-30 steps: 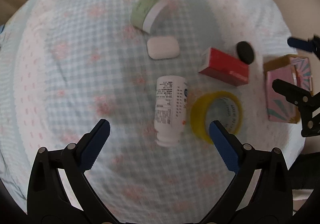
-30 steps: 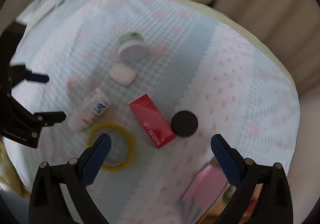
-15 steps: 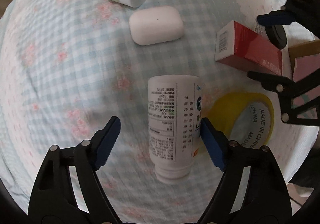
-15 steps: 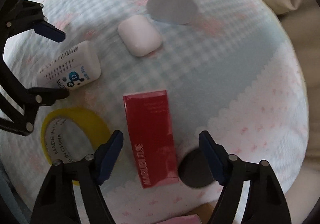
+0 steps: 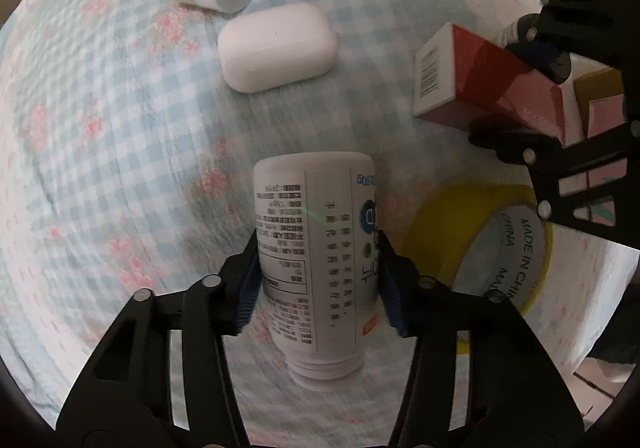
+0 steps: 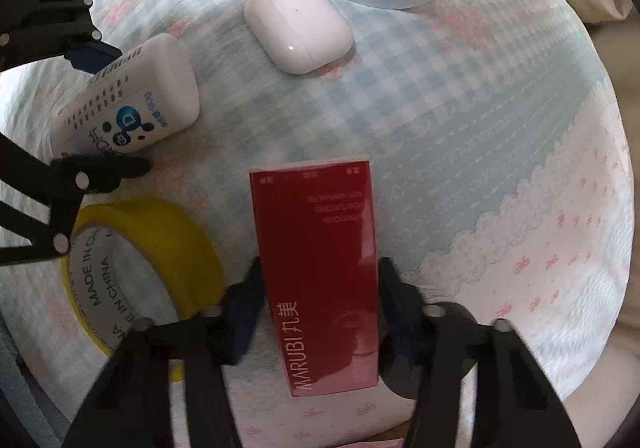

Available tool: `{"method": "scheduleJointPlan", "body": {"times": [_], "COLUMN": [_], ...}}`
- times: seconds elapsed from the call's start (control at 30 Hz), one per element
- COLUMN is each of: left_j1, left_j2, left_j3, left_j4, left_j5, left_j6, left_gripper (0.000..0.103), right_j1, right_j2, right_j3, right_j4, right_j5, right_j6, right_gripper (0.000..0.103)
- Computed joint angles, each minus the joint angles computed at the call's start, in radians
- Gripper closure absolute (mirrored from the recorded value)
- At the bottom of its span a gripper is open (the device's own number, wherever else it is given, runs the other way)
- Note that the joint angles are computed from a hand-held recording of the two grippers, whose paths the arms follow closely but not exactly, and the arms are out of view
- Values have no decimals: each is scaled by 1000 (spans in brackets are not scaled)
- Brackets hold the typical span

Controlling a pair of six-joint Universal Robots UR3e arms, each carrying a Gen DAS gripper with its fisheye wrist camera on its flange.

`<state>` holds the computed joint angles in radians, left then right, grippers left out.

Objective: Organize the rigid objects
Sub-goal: 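Grasp the white pill bottle with the left tool while the right tool grasps the red box, then carry the pill bottle and red box over the cardboard box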

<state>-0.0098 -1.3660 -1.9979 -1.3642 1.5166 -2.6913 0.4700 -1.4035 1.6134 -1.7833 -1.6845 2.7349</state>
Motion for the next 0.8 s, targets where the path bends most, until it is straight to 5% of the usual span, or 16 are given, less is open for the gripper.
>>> {"method": "scheduleJointPlan", "body": {"times": [0.47, 0.8], "left_j1": [198, 389], "left_j2": [205, 339], "left_j3": [-25, 209], "left_j4": [-139, -441], "left_j5": [-48, -136], "left_j6": [163, 305], "left_gripper": [56, 56], "right_j1": [46, 30], "right_j2": [-91, -210], "right_j3": [50, -83], "right_j4": [8, 183], "right_j5": [-4, 23], "right_j6": [165, 344], "right_gripper": [65, 65]}}
